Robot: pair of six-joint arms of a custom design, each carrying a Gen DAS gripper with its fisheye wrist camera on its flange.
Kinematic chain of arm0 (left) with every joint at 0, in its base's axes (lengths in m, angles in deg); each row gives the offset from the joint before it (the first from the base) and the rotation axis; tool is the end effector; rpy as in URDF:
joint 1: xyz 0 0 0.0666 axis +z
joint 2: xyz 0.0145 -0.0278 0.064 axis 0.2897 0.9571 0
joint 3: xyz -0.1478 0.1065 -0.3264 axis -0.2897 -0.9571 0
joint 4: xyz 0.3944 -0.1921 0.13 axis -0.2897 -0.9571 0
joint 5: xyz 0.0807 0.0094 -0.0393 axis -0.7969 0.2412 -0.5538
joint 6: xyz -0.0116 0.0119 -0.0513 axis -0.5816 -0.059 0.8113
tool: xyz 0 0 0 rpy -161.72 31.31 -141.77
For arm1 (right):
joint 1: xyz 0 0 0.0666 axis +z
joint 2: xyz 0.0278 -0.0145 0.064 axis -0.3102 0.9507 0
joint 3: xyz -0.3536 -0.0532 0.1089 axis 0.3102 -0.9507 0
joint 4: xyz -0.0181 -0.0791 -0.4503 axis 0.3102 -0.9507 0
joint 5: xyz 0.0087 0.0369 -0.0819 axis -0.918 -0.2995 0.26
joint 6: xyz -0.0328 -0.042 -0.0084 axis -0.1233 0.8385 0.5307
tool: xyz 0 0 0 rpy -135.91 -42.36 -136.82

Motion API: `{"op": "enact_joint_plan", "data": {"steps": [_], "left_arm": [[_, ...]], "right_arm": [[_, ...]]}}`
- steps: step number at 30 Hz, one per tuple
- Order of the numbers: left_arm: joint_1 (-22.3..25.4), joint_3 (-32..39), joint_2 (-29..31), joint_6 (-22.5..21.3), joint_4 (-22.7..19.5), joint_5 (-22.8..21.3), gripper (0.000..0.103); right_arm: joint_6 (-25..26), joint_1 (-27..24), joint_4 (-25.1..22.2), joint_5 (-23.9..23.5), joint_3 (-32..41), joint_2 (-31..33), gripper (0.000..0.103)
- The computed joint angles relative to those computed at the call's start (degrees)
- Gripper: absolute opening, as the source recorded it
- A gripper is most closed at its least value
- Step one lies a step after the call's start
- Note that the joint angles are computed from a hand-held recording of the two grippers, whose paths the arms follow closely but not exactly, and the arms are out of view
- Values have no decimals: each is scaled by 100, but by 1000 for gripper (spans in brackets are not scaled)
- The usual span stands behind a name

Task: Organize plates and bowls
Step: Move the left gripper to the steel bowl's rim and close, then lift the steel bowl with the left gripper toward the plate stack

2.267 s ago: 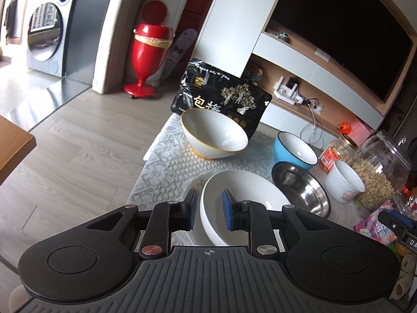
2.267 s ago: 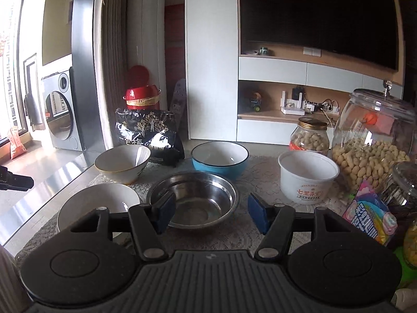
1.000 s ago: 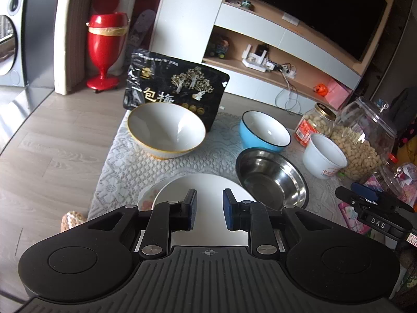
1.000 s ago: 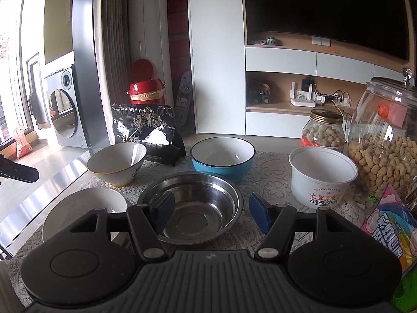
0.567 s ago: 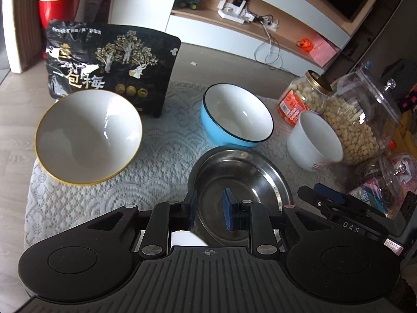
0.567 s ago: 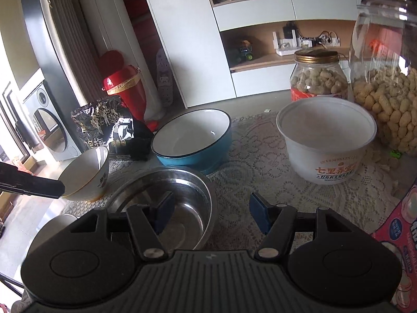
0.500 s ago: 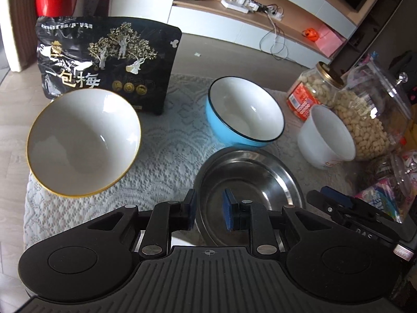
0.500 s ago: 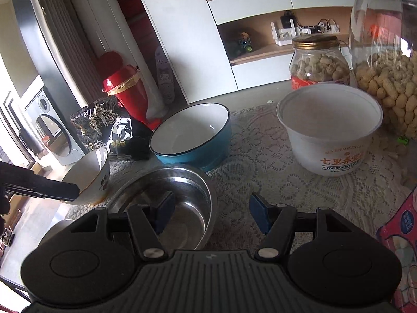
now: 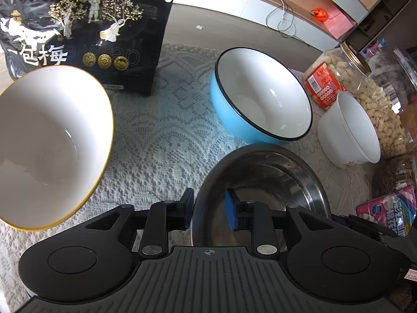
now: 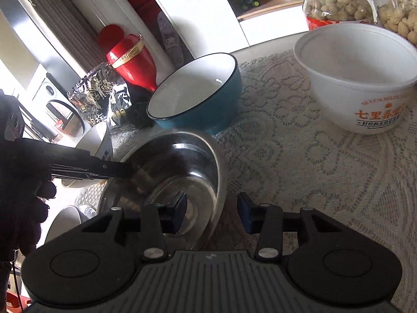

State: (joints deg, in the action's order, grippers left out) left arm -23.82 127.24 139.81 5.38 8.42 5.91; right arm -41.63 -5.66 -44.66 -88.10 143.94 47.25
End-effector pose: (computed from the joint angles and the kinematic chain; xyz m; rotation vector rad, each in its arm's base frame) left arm 0.3420 -0.2887 0.4285 -0.2919 2.6547 -0.3905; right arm 0.3645 0.0988 0.3910 -0.3529 2.4614 0.8255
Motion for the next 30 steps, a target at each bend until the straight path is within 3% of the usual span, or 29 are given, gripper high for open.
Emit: {"op": "enact_joint_plan", "data": {"steps": [2, 5, 8, 13, 17, 22, 30], "left_arm": [[-98, 105, 89, -64, -77, -24, 35], [-219, 226, 207, -15, -201, 136, 35], [-427, 342, 311, -52, -392, 226, 35], [-818, 407, 375, -21, -526, 284, 34], [-994, 574, 573, 16, -618, 73, 32], [-1037, 687, 734, -37, -576, -28, 30], [-1101, 926, 1078, -149, -910, -203, 30]], "right_arm": [[-14, -29, -71, -197, -21, -12, 38], [42, -12, -137, 161, -60, -189, 38], [165, -179, -315, 177, -68, -390, 38], [746, -407, -655, 312, -128, -818, 38], [1122, -540, -874, 444, -215, -1014, 38], [1070, -701, -1013, 466, -364, -1007, 38], [1149, -778, -1062, 286, -502, -1062, 38]]}}
